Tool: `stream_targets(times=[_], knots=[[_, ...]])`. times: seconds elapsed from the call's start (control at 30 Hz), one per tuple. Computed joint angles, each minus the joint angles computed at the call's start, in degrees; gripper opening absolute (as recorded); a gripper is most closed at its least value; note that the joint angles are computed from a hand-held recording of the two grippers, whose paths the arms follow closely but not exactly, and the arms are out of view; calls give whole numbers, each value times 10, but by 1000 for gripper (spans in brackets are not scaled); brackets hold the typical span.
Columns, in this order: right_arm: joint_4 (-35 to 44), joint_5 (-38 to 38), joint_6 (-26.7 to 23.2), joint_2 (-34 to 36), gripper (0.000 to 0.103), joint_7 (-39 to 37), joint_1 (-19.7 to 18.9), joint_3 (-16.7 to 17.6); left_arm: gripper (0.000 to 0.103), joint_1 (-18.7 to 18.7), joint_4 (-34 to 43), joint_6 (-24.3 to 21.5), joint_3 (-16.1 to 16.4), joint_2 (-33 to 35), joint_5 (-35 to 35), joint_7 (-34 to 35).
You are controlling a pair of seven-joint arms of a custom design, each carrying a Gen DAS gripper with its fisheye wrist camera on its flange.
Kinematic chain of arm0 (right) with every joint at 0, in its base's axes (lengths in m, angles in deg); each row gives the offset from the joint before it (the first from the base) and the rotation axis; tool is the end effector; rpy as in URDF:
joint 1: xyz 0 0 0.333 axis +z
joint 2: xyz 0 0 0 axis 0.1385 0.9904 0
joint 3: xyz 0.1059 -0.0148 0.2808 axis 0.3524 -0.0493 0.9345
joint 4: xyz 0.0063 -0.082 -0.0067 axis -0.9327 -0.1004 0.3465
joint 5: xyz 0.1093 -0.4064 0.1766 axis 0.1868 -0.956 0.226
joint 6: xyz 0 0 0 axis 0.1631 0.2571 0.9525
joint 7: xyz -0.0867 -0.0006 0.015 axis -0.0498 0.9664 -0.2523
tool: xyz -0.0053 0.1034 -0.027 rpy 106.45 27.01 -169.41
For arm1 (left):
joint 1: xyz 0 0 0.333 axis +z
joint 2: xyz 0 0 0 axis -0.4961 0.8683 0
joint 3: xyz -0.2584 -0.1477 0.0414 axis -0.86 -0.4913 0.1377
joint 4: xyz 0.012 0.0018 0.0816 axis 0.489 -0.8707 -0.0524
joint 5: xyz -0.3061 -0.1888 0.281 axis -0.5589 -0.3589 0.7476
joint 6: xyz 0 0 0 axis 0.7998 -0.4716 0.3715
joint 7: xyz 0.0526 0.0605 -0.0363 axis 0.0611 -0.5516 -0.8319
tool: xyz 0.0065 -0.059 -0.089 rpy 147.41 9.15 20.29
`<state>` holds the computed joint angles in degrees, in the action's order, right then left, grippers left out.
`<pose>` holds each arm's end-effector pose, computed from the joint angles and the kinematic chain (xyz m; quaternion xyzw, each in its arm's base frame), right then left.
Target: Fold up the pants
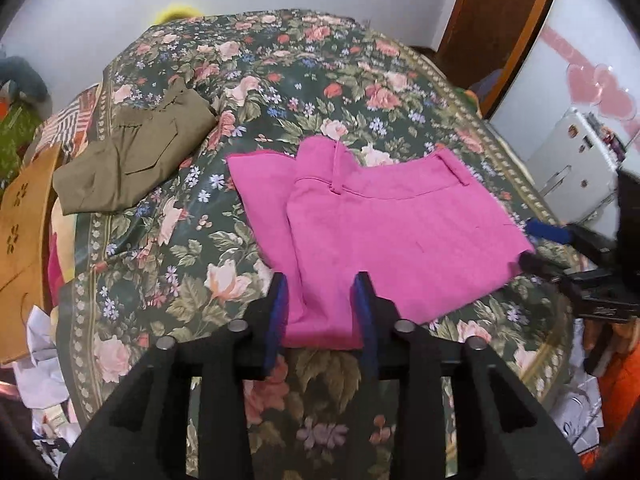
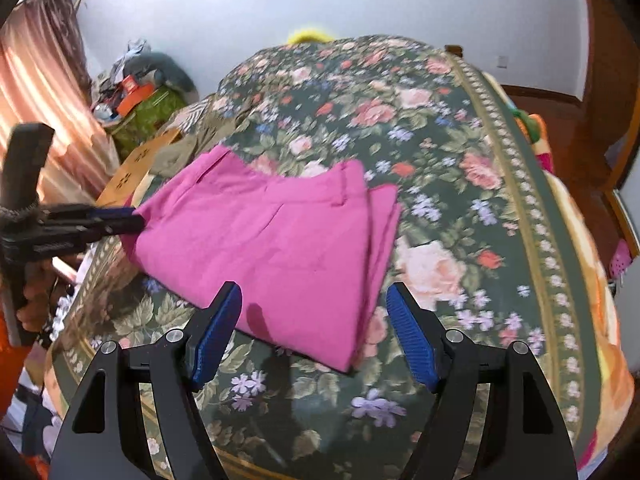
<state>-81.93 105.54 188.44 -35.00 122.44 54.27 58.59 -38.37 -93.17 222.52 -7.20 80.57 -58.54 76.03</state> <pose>0.4517 0.2054 0.3253 -0.7087 0.6124 -0.0952 0.3371 0.5617 -0.1755 0.3389 -0.5606 0.7884 -0.2344 0.0959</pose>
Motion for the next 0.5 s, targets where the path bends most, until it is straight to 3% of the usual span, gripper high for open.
stream_targets(times=[0.1,0.2,0.27,0.33,0.4,0.5], knots=[[22,70,-16,19,59,-66,87,-81,36,4,-1,-4,3,3,-3,0],[33,138,-19,35,58,-120,119,-105,37,8,-5,-1,3,16,53,-39],[30,141,-12,37,57,-125,99,-81,39,10,-14,4,4,18,44,-36],[21,119,-13,32,57,-104,51,-36,40,12,-26,7,5,9,-7,-4],[11,101,-18,25,57,-85,5,6,43,13,-34,6,7,1,-8,-5],[1,103,-25,11,57,-89,-29,34,44,18,-38,1,10,-9,7,-10]])
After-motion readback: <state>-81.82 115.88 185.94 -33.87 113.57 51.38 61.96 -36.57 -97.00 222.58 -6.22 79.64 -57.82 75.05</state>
